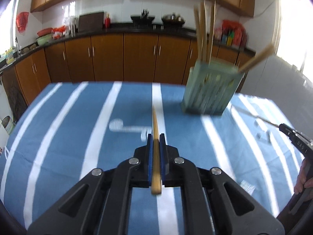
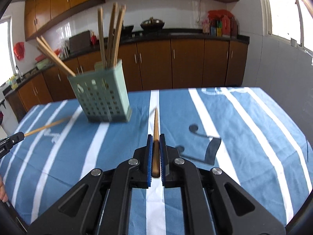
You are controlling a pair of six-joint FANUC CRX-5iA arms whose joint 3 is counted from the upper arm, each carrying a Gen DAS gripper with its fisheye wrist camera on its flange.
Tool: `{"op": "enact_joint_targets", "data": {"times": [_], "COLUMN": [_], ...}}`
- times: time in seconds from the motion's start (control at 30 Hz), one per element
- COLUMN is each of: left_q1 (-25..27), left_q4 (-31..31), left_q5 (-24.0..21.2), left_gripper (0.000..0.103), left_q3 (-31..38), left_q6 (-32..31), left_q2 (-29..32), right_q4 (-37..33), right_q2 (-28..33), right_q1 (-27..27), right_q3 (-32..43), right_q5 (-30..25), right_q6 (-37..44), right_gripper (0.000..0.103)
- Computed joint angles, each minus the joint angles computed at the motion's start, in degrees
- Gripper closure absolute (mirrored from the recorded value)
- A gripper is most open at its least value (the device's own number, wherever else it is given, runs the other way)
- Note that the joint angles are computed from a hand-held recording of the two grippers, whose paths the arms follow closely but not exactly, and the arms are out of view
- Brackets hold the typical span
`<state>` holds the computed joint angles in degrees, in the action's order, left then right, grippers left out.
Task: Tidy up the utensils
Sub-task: 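Close the right gripper on a wooden chopstick while the left gripper closes on another, then lift both held chopsticks upright and carry them above the green holder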
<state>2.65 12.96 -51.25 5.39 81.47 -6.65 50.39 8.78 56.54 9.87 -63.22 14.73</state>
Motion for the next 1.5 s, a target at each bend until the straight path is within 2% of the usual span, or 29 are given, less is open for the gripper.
{"op": "enact_joint_targets", "data": {"times": [0.27, 0.6, 0.8, 0.97, 1.17, 1.33, 1.5], "left_q1": [1.8, 1.6, 0.8, -0.8, -3.3, -5.9, -6.9], "left_q4": [6.9, 8.8, 13.7, 16.8, 16.2, 10.4, 8.5], "left_q5": [5.9, 6.2, 7.8, 10.6, 13.2, 14.9, 13.9], "left_gripper": [0.096, 0.096, 0.096, 0.096, 0.096, 0.096, 0.096], "left_q3": [0.4, 2.9, 5.7, 9.9, 16.7, 23.3, 26.8], "left_q6": [-1.4, -2.8, -6.1, -6.7, -4.2, -0.9, 1.4], "left_q2": [-1.7, -1.2, -0.2, 2.0, 6.0, 10.2, 14.4], "right_q4": [8.3, 10.5, 12.6, 17.2, 22.5, 25.9, 24.1], "right_q2": [-1.9, -1.8, -2.0, -0.9, 2.4, 5.7, 8.7], "right_q1": [-0.3, -0.7, -1.2, -2.0, -3.9, -6.0, -7.4], "right_q3": [-1.0, 0.4, 3.6, 6.9, 11.3, 14.6, 17.4], "right_q5": [3.0, 4.7, 9.7, 14.6, 18.2, 19.6, 19.7], "right_q6": [-3.9, -4.7, -4.9, -5.9, -7.3, -8.7, -8.1], "right_gripper": [0.096, 0.096, 0.096, 0.096, 0.096, 0.096, 0.096]}}
